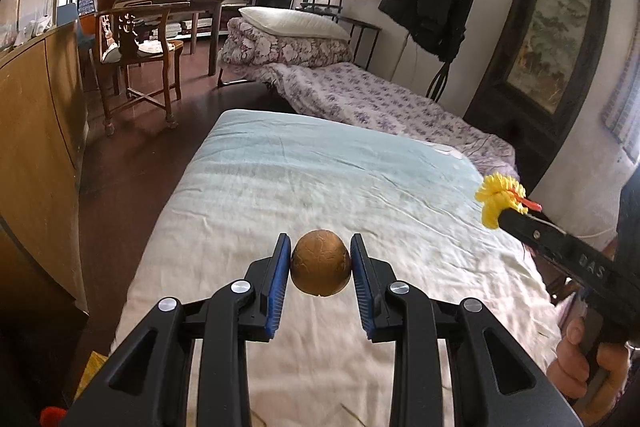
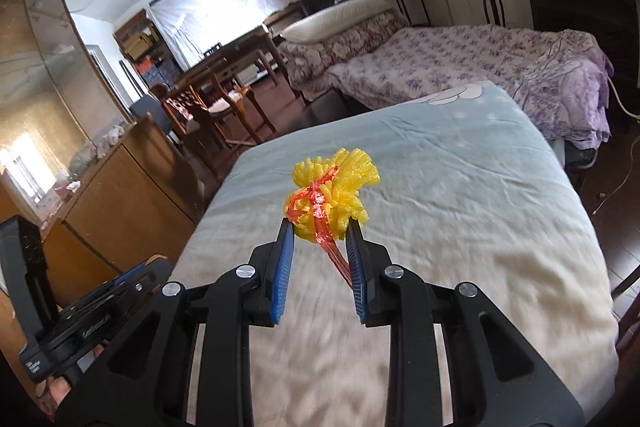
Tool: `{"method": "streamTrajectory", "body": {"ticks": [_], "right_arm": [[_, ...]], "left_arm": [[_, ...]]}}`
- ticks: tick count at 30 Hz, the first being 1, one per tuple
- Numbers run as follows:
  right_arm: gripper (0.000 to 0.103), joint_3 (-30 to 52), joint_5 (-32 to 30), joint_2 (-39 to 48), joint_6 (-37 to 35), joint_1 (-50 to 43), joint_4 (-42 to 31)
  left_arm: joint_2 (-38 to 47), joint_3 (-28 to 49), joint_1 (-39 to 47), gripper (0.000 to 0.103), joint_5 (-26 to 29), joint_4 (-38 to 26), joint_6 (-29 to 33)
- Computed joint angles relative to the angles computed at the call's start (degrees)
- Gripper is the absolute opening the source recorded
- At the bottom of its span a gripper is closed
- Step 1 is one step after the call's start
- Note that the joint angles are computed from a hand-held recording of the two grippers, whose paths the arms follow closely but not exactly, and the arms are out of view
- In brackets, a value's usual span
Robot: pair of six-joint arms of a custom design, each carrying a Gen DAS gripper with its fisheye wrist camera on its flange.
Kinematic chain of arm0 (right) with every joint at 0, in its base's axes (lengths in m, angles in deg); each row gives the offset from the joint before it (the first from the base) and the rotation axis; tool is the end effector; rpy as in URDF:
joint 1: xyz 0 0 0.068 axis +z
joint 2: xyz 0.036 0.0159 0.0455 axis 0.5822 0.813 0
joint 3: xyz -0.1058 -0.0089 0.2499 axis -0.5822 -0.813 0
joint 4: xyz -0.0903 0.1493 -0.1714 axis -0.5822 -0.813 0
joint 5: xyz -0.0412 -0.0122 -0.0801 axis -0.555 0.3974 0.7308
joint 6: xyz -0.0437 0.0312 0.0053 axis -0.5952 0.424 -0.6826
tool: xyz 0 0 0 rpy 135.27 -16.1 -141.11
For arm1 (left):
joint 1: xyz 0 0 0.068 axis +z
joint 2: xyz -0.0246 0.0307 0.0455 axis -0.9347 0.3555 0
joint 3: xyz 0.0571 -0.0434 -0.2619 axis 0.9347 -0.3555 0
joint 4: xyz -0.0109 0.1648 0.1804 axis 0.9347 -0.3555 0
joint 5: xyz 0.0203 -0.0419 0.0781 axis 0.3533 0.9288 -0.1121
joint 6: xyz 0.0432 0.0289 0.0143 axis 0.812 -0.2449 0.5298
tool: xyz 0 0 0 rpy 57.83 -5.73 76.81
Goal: Collect trash
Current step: 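Carry the ball and yellow toy to the red wastebasket and release both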
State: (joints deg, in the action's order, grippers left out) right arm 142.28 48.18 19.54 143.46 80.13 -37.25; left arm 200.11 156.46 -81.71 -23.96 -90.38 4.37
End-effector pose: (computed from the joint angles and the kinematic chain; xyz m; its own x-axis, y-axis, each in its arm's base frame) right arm 0.2462 0.2048 0.2575 -0.2688 0.6398 -0.7200 0.5068 0.7296 0.4592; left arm 0.4136 -0.1122 0.2995 -0.5441 0.3942 -0.7406 0.7400 0.6415 -0.2022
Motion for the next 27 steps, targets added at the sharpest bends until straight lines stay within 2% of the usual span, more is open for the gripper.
{"method": "streamTrajectory", "body": {"ticks": [4,9,11,19,27], "right_arm": [[0.028,-2.0,3.2,-0.5,5.8,6.2,-0.8],[0.028,-4.3,6.0,-0.8,13.1,12.8,-0.6],[0.028,-3.2,7.5,-0.2,16.1,15.4,-3.1],[0.028,4.3,13.4,3.3,24.7,22.9,-14.5],[0.028,21.4,21.8,9.9,31.0,30.4,-33.5]], "left_arm": [[-7.1,-9.9,1.0,0.030,1.7,3.0,0.4],[-15.4,-18.2,3.0,0.030,4.7,4.3,1.4],[-18.6,-20.4,4.5,0.030,5.8,4.0,2.6],[-26.4,-21.7,10.7,0.030,10.6,0.5,5.8],[-33.5,-21.0,18.6,0.030,18.2,-4.1,9.1]]}}
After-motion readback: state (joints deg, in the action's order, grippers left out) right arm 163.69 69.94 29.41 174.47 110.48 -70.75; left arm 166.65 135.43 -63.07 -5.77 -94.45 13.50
